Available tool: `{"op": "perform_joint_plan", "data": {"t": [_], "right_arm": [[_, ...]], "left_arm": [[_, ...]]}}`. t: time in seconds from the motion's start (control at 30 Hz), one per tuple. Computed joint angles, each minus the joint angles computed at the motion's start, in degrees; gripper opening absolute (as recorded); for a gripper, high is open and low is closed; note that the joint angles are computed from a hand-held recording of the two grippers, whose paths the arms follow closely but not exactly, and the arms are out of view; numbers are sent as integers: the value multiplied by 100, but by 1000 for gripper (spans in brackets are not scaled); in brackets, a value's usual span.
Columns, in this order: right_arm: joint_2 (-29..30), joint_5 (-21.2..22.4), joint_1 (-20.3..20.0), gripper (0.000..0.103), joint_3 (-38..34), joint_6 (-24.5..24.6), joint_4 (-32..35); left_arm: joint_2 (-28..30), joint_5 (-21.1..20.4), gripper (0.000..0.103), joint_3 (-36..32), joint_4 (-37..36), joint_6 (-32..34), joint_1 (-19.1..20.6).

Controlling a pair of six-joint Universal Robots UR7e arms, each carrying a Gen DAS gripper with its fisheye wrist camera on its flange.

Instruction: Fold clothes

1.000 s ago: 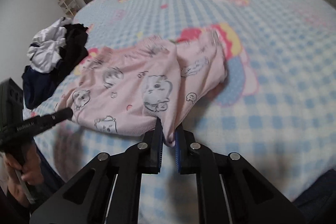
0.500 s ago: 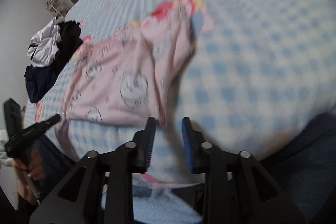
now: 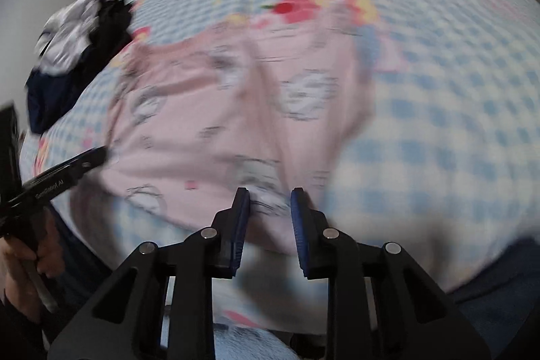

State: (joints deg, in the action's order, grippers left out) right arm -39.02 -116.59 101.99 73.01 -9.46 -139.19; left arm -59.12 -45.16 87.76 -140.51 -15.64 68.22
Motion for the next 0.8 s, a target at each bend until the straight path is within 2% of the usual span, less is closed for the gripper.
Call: {"op": "perform_joint_plan", "data": {"t": [0.03,0.07,0.1,0.13,0.17,0.23,0.37,0.43,0.47,0.53,0.6,0.63,0.67,0.7,0.73,0.77,0.8], "right_arm": [[-105,223,-62,30,-7,241,105],[-217,639,-120,30,-36,353,187],[-230,914,-115,32,-118,270,174],[-200,1050,-78,38,-228,182,170],[-65,945,-4,43,-389,-11,153],[223,660,163,44,-743,-382,135],[841,104,355,43,-1301,-870,352],[978,-255,395,43,-1304,-854,418],[985,-205,376,43,-1274,-789,388],[1010,-203,344,43,-1260,-722,326],[1027,-375,311,38,-1293,-748,273],[1014,-483,291,30,-1301,-767,242],[949,-551,263,20,-1260,-743,198],[878,-618,233,20,-1213,-703,140],[802,-663,204,23,-1167,-606,60],[773,-657,200,35,-1207,-485,86],[759,-590,200,39,-1269,-408,129]], "left_arm": [[-84,-198,41,-44,-80,-50,79],[-119,-477,41,-135,-134,3,143],[-72,-679,41,-255,-184,219,149],[19,-837,43,-385,-253,533,122],[128,-1001,43,-526,-265,831,90],[364,-1229,44,-774,-182,1313,0],[698,-1087,41,-906,-16,1689,-253],[758,-1132,41,-926,168,1604,-299],[798,-1104,41,-970,260,1608,-293],[974,-752,42,-1267,646,1516,-222],[1111,-392,35,-1551,962,1400,-158],[1055,-341,24,-1541,882,1390,-166],[1001,-290,20,-1533,798,1383,-174],[949,-238,20,-1527,716,1378,-182],[899,-187,20,-1525,633,1374,-190],[875,-255,22,-1518,563,1419,-213],[875,-443,24,-1509,514,1503,-248]]}}
